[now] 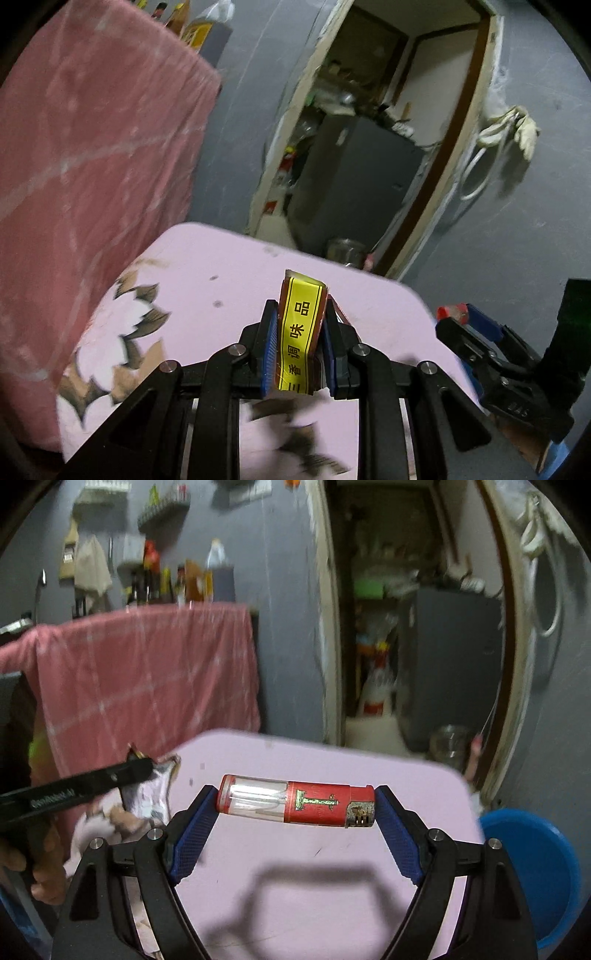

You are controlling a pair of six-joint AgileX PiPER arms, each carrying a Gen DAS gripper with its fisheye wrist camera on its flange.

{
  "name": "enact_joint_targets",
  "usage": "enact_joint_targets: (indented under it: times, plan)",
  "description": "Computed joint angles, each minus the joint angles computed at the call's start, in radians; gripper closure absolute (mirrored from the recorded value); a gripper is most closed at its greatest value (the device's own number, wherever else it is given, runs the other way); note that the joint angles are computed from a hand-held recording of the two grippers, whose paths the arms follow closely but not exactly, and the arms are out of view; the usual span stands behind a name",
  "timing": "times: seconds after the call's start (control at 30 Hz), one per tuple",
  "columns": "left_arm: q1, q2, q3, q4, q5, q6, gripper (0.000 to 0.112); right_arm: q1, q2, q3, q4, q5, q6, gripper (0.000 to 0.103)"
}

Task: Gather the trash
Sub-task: 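Lift the yellow packet and red lighter and carry them over the basin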

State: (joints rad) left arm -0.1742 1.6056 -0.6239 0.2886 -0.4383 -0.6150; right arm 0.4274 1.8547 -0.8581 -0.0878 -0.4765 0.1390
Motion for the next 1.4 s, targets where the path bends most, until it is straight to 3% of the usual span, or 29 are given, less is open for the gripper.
enact_joint_targets:
  times: [0.37,0.63,0.87,1.07,1.27,1.4]
  plan:
    - [-0.249,0.030,-0.091,-0.486,-0.108,0.436,0.094,-0.046,-0.207,0.192,0.258,-0.238,-0.278,0.019]
    - [-0.409,0.125,-0.223,-0.731,-0.141,0.668,0.094,-0.193,-0.300,0.289,0.203,-0.306,-0.238,0.019]
    - [-0.503,0.240,-0.388,-0.826,-0.129,0.783,0.094,-0.374,-0.315,0.340,0.065,-0.361,-0.175,0.019]
    - [-0.549,0.366,-0.575,-0.894,-0.044,0.862,0.094,-0.514,-0.266,0.350,-0.035,-0.415,-0.124,0.019]
    - [-0.570,0.496,-0.774,-1.024,0.088,0.974,0.094,-0.646,-0.195,0.323,-0.152,-0.424,-0.033,0.019]
    - [-0.567,0.582,-0.927,-1.268,0.213,1.217,0.094,-0.707,-0.147,0.284,-0.217,-0.392,0.016,0.019]
